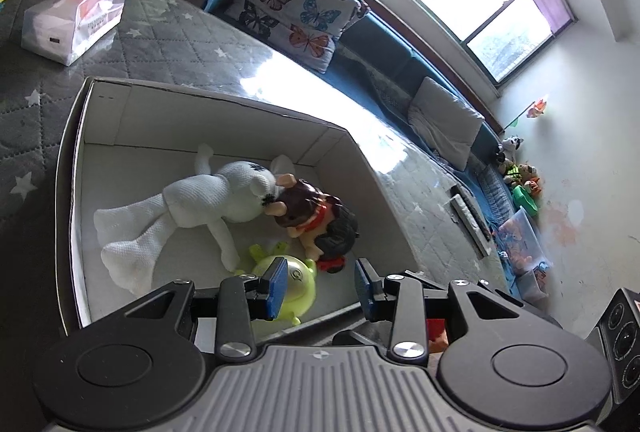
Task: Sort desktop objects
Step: 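Open the left gripper to release the apple toy, then move the left tool toward the tan peanut-shaped toy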
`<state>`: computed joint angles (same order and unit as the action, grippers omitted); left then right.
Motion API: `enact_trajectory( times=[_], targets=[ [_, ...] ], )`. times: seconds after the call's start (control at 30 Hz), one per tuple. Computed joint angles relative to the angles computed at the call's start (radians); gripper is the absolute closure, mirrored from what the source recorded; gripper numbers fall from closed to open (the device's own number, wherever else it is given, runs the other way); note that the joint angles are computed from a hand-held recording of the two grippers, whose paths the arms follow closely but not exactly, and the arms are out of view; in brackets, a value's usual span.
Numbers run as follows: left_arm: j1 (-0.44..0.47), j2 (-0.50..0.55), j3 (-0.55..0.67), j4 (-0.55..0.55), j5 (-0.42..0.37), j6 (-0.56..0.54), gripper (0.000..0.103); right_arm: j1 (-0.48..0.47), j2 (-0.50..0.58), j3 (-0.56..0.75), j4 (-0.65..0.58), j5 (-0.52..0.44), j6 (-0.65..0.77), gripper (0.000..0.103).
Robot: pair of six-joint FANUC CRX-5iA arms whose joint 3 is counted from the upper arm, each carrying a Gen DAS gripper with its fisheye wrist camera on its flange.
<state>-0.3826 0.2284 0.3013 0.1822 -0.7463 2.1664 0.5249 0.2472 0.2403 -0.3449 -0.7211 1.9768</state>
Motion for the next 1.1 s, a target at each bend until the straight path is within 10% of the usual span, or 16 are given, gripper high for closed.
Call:
enact_trajectory(
  times=[1.1],
  targets=[
    [-0.194,0.103,0.091,0.005,-0.030,-0.101,0.064,-0.028,-0.318,-0.521,0.281,0.291,-0.346,0.023]
  ],
)
